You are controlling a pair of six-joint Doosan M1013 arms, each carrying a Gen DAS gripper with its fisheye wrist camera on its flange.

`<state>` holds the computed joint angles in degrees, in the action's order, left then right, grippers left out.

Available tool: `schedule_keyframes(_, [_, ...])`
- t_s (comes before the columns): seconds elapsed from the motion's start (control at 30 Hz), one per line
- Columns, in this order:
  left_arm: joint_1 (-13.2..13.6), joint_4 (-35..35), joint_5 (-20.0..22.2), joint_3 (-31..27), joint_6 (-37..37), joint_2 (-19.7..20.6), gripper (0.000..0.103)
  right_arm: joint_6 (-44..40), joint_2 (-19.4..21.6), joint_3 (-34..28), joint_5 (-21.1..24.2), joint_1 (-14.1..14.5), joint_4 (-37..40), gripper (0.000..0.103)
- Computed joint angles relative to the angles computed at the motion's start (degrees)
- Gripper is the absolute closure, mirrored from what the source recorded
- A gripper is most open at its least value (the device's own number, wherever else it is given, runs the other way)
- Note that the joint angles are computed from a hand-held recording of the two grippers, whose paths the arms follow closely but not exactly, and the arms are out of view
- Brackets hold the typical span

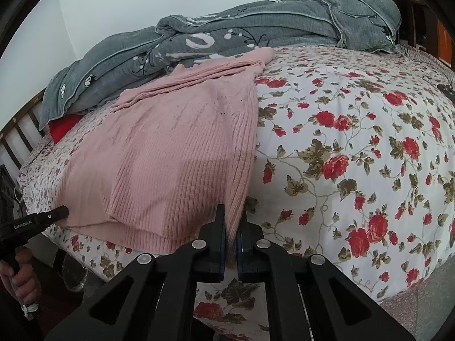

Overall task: Fold small clothes
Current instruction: 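Close both grippers on the pink sweater's hem and hold it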

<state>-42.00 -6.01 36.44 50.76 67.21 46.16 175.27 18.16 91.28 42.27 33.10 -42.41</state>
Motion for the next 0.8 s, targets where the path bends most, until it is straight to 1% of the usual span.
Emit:
schedule_keyframes(0.07, [-0.6,3.4,0.3,0.0,-1.8,-0.3,0.096,-0.1,-0.1,-0.1,0.2,0.1,-0.2,0.098])
schedule_keyframes(0.17, [-1.6,10.2,2.0,-1.3,-5.3,-0.1,0.096,-0.2,-0.4,0.0,0.2,0.1,-0.1,0.098])
schedule_keyframes(0.2, [-2.1,12.7,4.2,-2.7,-6.5,0.4,0.096,-0.1,-0.5,0.0,0.2,0.1,-0.2,0.098])
schedule_keyframes(0.23, [-2.2,13.6,5.7,-3.7,-7.0,0.8,0.096,-0.2,-0.8,0.0,0.2,0.1,-0.3,0.098])
schedule_keyframes(0.27, [-2.3,13.8,6.8,-4.6,-7.4,1.1,0.096,-0.2,-0.8,0.0,0.2,0.1,-0.3,0.098])
schedule_keyframes(0.3, [-2.2,13.0,6.8,-4.9,-7.3,1.2,0.096,-0.3,-0.9,-0.1,0.3,0.1,-0.2,0.098])
schedule_keyframes(0.47, [-2.0,12.0,5.6,-4.5,-8.2,0.4,0.096,-1.5,-1.4,-0.4,0.1,-0.2,1.2,0.098])
schedule_keyframes(0.53, [-1.8,11.1,5.7,-4.9,-8.1,0.4,0.096,-1.9,-1.7,-0.5,-0.1,-0.3,1.7,0.098])
schedule_keyframes(0.8, [-0.3,4.7,4.5,-5.6,-6.1,0.2,0.096,-3.6,-2.6,-1.4,-2.6,-1.5,4.1,0.098])
